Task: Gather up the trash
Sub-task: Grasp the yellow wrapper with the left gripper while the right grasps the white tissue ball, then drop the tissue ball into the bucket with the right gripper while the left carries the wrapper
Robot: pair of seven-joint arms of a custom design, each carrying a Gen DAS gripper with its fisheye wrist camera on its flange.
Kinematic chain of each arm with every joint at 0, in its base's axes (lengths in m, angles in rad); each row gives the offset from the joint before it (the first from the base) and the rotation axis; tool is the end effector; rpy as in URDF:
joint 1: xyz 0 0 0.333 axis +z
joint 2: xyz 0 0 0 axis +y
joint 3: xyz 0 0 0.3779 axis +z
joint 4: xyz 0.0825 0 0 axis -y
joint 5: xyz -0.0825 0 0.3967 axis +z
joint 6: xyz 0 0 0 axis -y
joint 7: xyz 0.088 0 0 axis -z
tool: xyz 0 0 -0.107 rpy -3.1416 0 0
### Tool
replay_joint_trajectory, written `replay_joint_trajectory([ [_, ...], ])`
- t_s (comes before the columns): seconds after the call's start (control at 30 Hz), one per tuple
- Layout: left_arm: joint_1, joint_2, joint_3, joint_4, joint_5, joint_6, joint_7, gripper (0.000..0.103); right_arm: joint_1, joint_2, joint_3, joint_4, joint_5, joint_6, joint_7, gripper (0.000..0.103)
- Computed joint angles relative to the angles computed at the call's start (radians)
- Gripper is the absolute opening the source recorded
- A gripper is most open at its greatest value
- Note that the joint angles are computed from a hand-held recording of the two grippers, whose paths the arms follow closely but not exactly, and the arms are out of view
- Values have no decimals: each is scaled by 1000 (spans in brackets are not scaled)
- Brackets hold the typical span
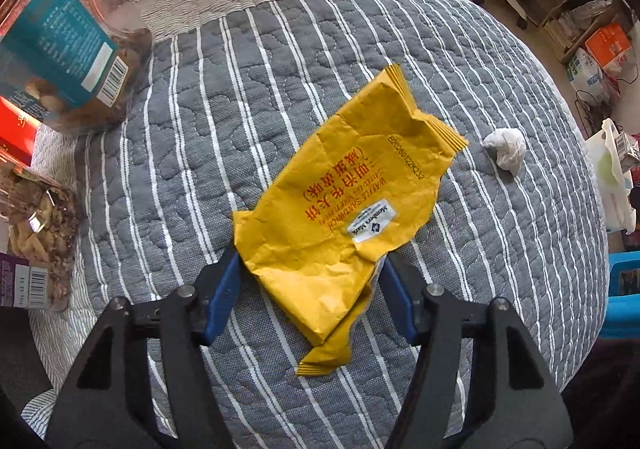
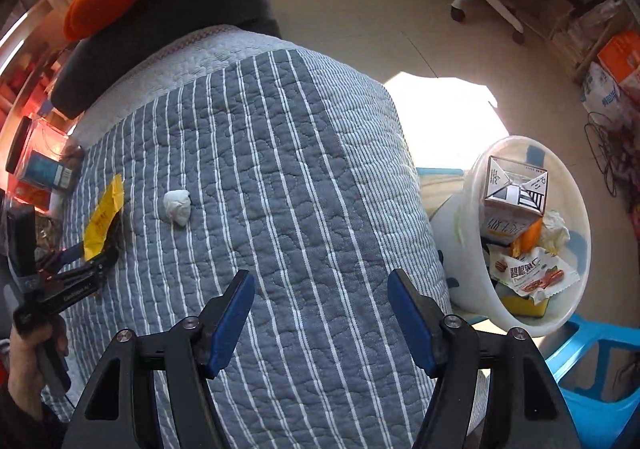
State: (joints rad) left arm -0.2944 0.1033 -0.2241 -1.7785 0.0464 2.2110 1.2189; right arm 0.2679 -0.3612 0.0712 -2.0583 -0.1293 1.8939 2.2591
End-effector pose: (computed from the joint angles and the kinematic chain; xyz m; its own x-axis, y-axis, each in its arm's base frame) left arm 0.5609 -0.3107 0.5863 -0.1959 -0.9763 0.0923 -0.9365 0.1583 -0.3130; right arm 0.4303 0.1482 0.6602 -0.3163 -0.9487 -0.0033 -0.9196 0.3075 -0.2446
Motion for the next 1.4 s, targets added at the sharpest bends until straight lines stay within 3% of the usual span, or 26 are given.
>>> replay_joint_trajectory([
  [0.23,39,-129,2,-134,-146,68,41,44,14,67,13,31,-1,26,0,70],
  [0.5,75,-237,-8,-195,-137,57,13,42,40,182,27,91,10,98,11,70],
  [0.67,82,-249,-29,-193,-48,42,-9,42,57,254,35,117,7,145,14,70],
  [0.9,77,-224,-34,-166,-32,22,-23,42,75,327,38,129,-3,205,-1,69],
  [1.1,69,-213,-34,-156,-20,18,-39,42,79,349,35,130,-22,234,-28,39],
  [1.13,68,-212,-34,-155,-19,17,-39,42,79,348,35,126,-18,241,-38,29],
  [1.4,50,-202,-42,-132,-7,20,-36,42,82,313,35,133,-18,216,-72,26],
])
